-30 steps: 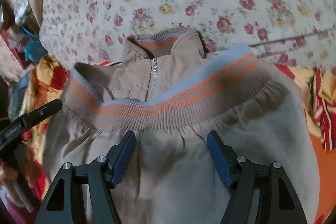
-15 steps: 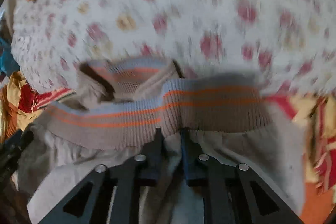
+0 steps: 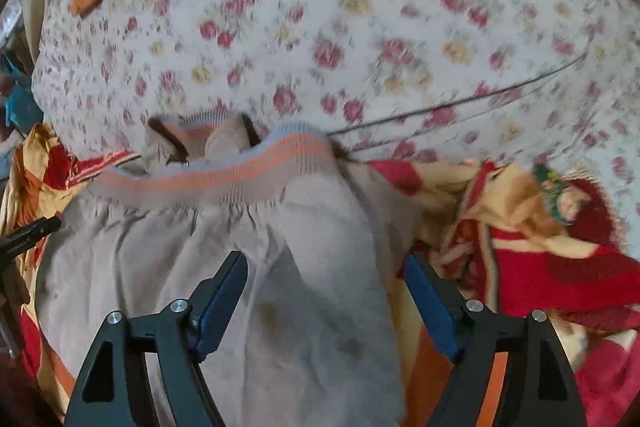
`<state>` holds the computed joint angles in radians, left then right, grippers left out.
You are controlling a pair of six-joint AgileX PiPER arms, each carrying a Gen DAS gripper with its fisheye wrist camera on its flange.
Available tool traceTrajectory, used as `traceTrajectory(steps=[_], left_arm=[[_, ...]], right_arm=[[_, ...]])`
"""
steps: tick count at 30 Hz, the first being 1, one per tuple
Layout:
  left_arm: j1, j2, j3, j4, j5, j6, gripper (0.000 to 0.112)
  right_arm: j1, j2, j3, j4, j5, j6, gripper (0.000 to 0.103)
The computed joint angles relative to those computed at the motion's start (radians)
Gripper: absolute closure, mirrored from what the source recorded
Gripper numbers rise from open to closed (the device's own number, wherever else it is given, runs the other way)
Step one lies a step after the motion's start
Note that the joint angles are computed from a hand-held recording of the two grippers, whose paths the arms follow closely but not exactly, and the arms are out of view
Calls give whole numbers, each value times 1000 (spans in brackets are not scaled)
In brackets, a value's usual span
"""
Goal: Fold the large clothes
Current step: 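Press the folded jacket flat with both grippers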
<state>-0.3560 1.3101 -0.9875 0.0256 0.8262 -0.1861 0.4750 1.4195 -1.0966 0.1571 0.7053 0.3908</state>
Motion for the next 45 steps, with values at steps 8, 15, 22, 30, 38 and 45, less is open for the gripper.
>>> traceTrajectory(steps=[8,15,22,30,38,45], left_arm=[[80,88,-38,-256,59,244,38],[13,124,-65,-192,10,131,96],[-92,130,-48,105,-134,-169,108],[-110,105,-5,182,-130,-273,107],[-225,-23,22,292,-24,-394,85],[-461,-216,26,348,162,-497,66]], right_arm=[[14,100,22,77,-82,-44,25],[29,105,18,-42,-101,50,93],[-70,22,109,59,-183,27,97],[-100,-61,137,97,-83,10,62],[230,-274,245,-309,105,367,62],[258,-416,299,-308,187,496,59]])
